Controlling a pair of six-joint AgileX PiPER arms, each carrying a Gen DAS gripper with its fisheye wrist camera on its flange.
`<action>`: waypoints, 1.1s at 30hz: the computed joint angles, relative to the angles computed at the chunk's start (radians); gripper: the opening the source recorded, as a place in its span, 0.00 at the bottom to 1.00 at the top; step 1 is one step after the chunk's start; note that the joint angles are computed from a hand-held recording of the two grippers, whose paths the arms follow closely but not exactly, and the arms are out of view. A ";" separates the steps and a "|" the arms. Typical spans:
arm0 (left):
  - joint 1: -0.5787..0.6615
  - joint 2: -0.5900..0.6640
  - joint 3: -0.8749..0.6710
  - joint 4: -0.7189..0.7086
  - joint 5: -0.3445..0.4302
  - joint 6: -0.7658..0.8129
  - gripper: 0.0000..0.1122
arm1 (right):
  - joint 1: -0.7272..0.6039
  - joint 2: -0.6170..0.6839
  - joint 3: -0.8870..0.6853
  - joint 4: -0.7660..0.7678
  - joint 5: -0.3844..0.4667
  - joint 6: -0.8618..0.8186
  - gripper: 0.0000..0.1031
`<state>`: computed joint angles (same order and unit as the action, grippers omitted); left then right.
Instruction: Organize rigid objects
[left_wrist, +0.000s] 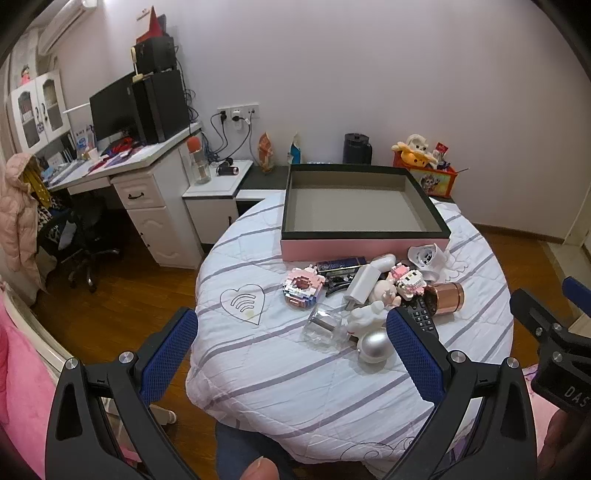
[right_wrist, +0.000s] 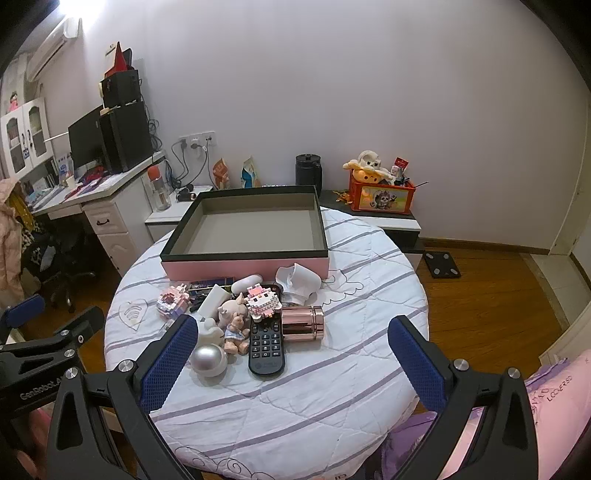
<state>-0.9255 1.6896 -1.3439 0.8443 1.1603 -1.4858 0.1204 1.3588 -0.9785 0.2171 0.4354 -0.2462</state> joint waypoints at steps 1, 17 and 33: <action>-0.002 -0.001 0.002 0.003 0.000 -0.006 0.92 | 0.001 0.002 -0.002 -0.006 0.001 0.003 1.00; 0.020 0.001 0.008 0.010 0.000 -0.022 0.92 | 0.001 0.044 -0.020 0.038 0.000 -0.044 1.00; 0.020 0.002 0.028 0.017 -0.010 -0.046 0.92 | -0.014 0.045 -0.007 0.062 -0.007 -0.081 1.00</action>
